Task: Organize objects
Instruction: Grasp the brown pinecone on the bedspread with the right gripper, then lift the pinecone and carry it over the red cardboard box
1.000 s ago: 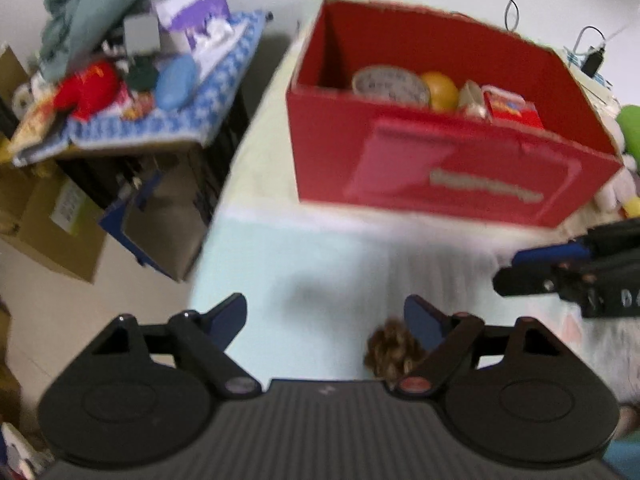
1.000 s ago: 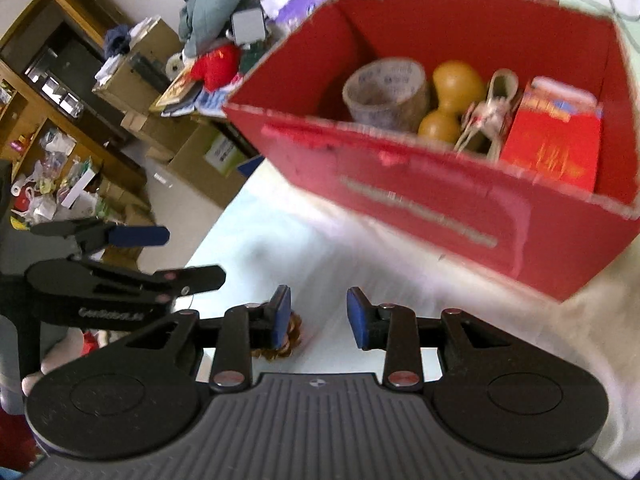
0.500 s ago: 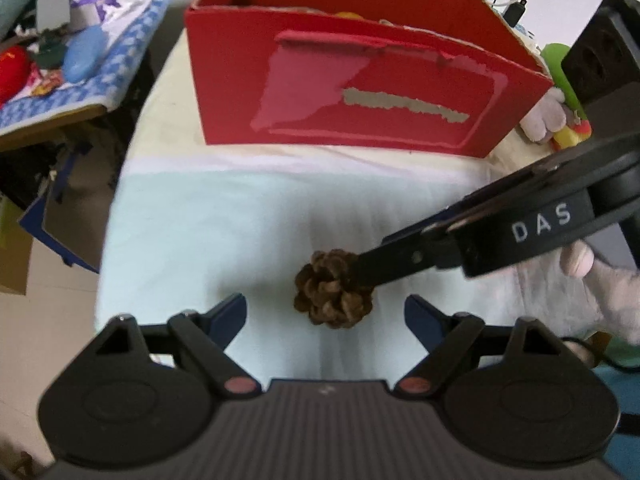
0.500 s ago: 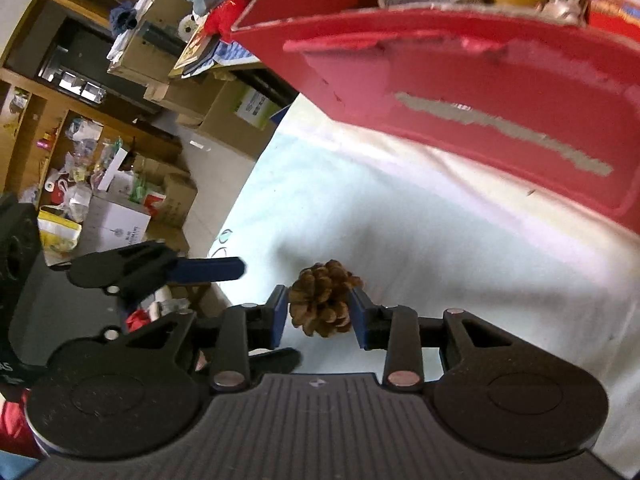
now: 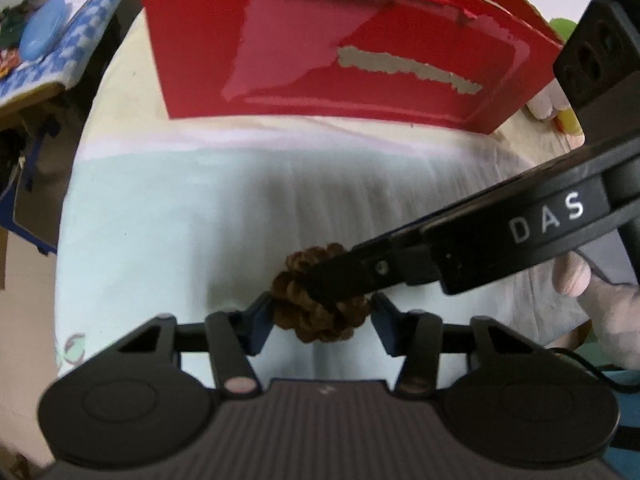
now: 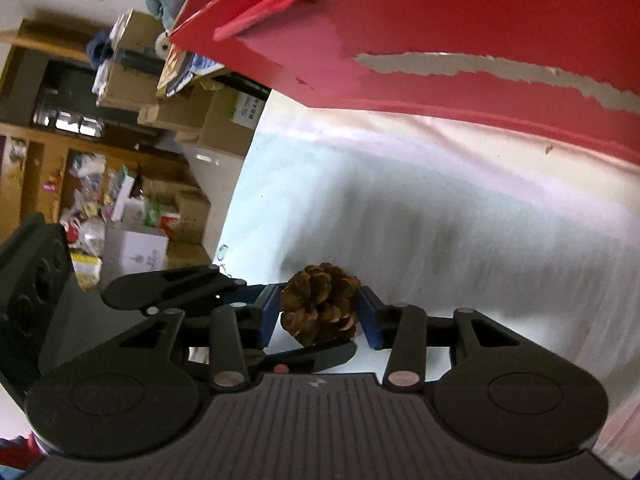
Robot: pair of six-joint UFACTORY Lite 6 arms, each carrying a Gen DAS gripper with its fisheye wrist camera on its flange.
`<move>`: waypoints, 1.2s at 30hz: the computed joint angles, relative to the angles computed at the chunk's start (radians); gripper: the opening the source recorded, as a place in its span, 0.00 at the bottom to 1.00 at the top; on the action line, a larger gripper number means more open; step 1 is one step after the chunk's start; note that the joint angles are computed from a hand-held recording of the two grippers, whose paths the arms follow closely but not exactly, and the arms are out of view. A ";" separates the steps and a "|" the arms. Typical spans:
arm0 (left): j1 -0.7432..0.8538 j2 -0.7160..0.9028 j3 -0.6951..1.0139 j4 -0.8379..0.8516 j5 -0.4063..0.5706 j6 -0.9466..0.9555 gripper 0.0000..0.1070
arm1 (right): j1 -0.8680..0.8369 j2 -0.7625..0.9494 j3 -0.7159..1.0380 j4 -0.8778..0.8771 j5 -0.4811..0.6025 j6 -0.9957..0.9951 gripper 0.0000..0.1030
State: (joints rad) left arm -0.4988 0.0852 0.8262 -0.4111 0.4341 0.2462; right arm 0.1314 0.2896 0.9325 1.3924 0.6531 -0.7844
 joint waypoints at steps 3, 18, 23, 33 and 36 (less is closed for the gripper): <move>-0.014 0.017 0.036 0.007 0.021 0.015 0.48 | -0.029 -0.047 -0.046 0.000 0.005 -0.006 0.35; -0.153 0.077 0.508 -0.059 0.110 0.186 0.48 | -0.333 -0.664 -0.134 -0.450 0.079 0.345 0.31; -0.086 0.259 0.811 -0.077 0.170 0.220 0.48 | -0.342 -0.559 0.024 -0.454 0.005 0.326 0.31; 0.049 0.681 1.285 -0.032 0.385 0.119 0.48 | -0.225 0.010 0.510 -0.569 -0.032 0.506 0.31; 0.076 0.733 1.308 -0.024 0.401 0.109 0.48 | -0.207 0.103 0.600 -0.609 0.001 0.565 0.31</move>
